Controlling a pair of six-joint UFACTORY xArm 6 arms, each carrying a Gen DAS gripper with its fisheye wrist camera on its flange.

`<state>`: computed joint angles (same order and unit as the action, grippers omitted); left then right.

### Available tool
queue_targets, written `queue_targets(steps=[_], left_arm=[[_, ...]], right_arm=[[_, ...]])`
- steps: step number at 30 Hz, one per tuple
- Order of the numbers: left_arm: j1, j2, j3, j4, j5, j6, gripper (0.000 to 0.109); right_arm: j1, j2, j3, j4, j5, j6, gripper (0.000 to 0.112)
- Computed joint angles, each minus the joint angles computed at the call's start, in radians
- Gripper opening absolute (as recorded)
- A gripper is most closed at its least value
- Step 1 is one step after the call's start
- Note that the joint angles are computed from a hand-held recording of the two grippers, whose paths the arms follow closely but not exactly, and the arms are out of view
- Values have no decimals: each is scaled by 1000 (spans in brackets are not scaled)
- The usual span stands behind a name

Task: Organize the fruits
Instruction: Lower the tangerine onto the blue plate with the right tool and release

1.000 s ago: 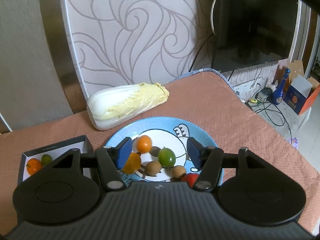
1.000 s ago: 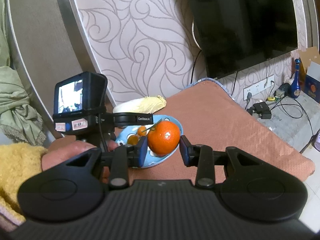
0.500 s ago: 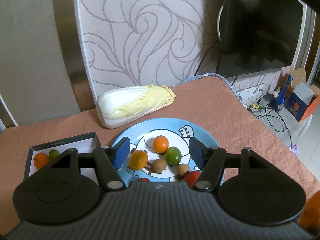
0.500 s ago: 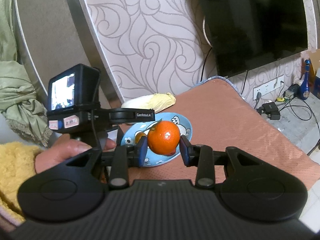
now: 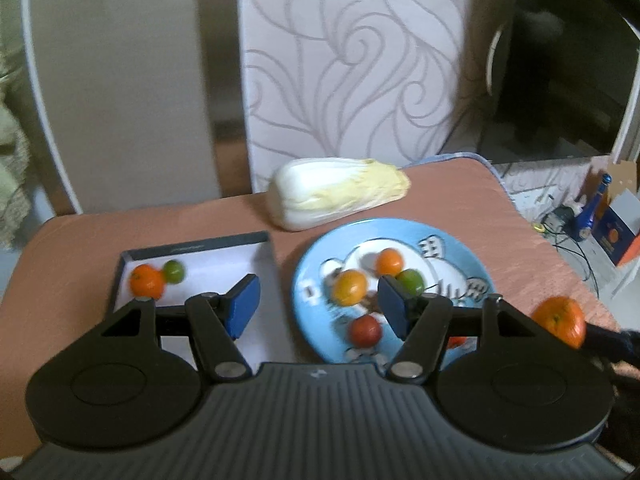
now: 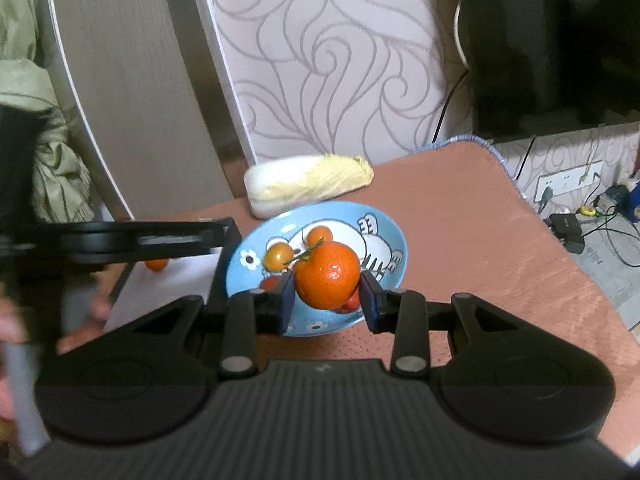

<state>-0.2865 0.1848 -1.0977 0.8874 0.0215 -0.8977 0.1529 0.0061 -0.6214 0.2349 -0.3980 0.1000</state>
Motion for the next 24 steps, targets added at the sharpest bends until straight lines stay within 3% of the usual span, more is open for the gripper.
queue_targets(steps=[6,10,17,22,24], left_arm=[[64,-99,90,299,-31,-265,76],[83,-137,107,476,-28,-437,77],[93,-170,140,515,1,-485,78],[98,-185,147,579,13,-538,78],[102,-189,146,616,14,-574,78]], right_arm=[[-56,92,-85,-179,38,104,38],[-68,172,-166,-196,69,85,38],[-103,289,-289,-258,73,104,39],[-77,349,-355,-81,75,-70,40],[-82,359,-370,-94,83,-61,39]])
